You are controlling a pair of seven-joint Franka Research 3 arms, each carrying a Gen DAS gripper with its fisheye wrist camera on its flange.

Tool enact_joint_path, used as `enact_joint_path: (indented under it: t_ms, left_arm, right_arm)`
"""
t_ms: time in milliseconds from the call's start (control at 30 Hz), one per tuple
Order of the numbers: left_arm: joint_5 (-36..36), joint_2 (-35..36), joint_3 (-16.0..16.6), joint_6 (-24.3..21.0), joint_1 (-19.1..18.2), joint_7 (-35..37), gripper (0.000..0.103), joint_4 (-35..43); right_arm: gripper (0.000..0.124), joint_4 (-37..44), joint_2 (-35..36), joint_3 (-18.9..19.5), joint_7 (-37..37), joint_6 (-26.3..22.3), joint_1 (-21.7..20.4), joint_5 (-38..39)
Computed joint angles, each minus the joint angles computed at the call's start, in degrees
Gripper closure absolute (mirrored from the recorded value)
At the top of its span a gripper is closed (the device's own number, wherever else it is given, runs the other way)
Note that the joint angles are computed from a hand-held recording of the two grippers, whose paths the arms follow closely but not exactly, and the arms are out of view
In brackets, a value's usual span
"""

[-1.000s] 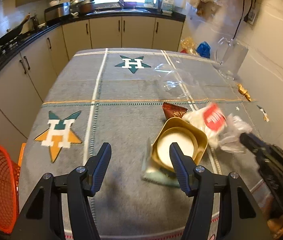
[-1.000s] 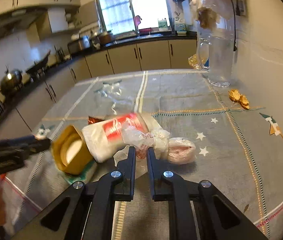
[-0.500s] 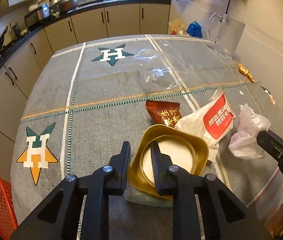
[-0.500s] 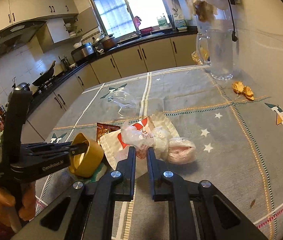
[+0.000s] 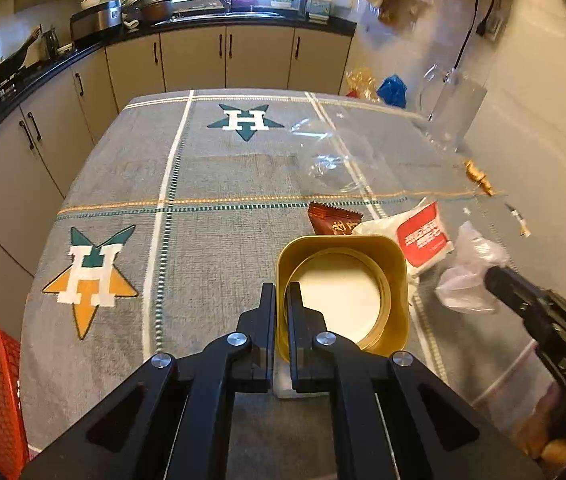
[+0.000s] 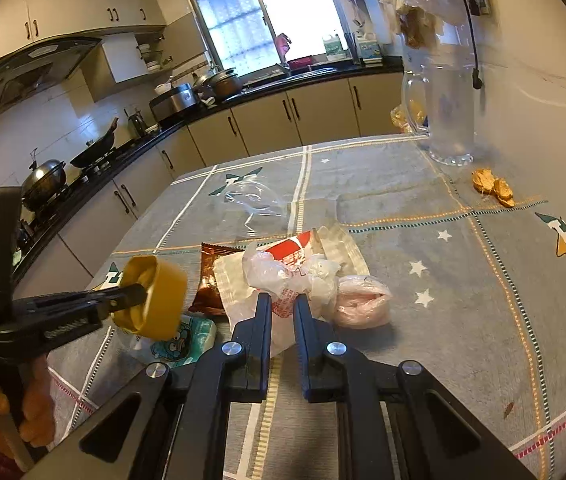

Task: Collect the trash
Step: 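Grasp the gold square tin lid with the left tool while the right tool grasps the plastic bags, then lift the gold lid with the left tool while the right tool lifts the plastic bags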

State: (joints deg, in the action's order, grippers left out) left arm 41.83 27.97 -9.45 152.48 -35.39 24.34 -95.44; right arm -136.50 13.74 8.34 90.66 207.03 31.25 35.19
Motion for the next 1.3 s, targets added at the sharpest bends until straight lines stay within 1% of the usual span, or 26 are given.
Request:
enact_joint_path:
  t_ms: [100, 200, 267, 367, 467, 567, 667, 733, 833, 1100, 1200, 1300]
  left_arm:
    - [2.05, -2.85, 0.63, 1.23, -0.57, -2.66, 0.098, -3.26]
    - [4.14, -5.67, 0.59, 2.29, -0.55, -5.99, 0.098, -6.68]
    - [4.90, -7.20, 0.02, 2.97, -0.04, -7.43, 0.098, -8.86]
    - [5.86, -9.37, -1.02, 2.61, 0.40, -9.32, 0.098, -12.25]
    - [6.86, -11.28, -1.96, 2.67, 0.83, -11.74, 0.098, -15.56]
    - [7.55, -12.95, -2.95, 2.21, 1.33, -14.00, 0.098, -18.47]
    - [8.39, -14.36, -3.88, 1.53, 1.69, -15.90, 0.098, -21.06]
    - [8.11, -14.86, -4.54, 1.38, 2.17, -16.37, 0.098, -22.22]
    - [8.70, -15.46, -5.03, 1.67, 2.39, -18.04, 0.098, -23.87]
    - [11.31, -16.97, -6.13, 0.85, 2.11, -22.05, 0.098, -26.41]
    - [11.66, -17.53, -6.51, 0.80, 2.35, -22.96, 0.098, -27.10]
    - [12.09, -17.76, -6.78, 0.46, 2.45, -23.38, 0.098, -27.25]
  right_arm:
    - [0.112, -0.32, -0.07, 0.36, 0.60, 0.61, -0.44, -1.35]
    - [0.112, -0.24, -0.02, 0.46, 0.41, 0.72, -0.39, -2.11]
    - [0.112, -0.48, -0.03, 0.69, 0.54, 1.19, -0.52, -3.05]
    - [0.112, -1.07, -0.12, 1.24, 1.15, 2.62, -0.89, -5.11]
    - [0.112, -1.31, -0.13, 1.28, 0.10, 3.84, -0.18, -5.41]
    - [0.112, -2.07, -0.62, 1.73, -1.02, 3.89, 0.56, -5.71]
    - [0.112, -4.42, -2.20, 3.06, 1.11, 3.78, -0.02, -8.47]
    - [0.112, -6.45, -3.55, 3.77, 2.39, 4.34, 0.32, -9.60]
    - [0.112, -8.77, -5.05, 4.10, 0.56, 5.54, 2.87, -6.83]
    - [0.112, -12.53, -7.63, 5.51, 2.38, 5.23, 4.99, -7.07]
    - [0.112, -12.24, -7.24, 5.63, -0.68, 5.35, 6.85, -3.58]
    - [0.111, -12.31, -6.97, 5.81, -0.12, 4.75, 6.94, -4.22]
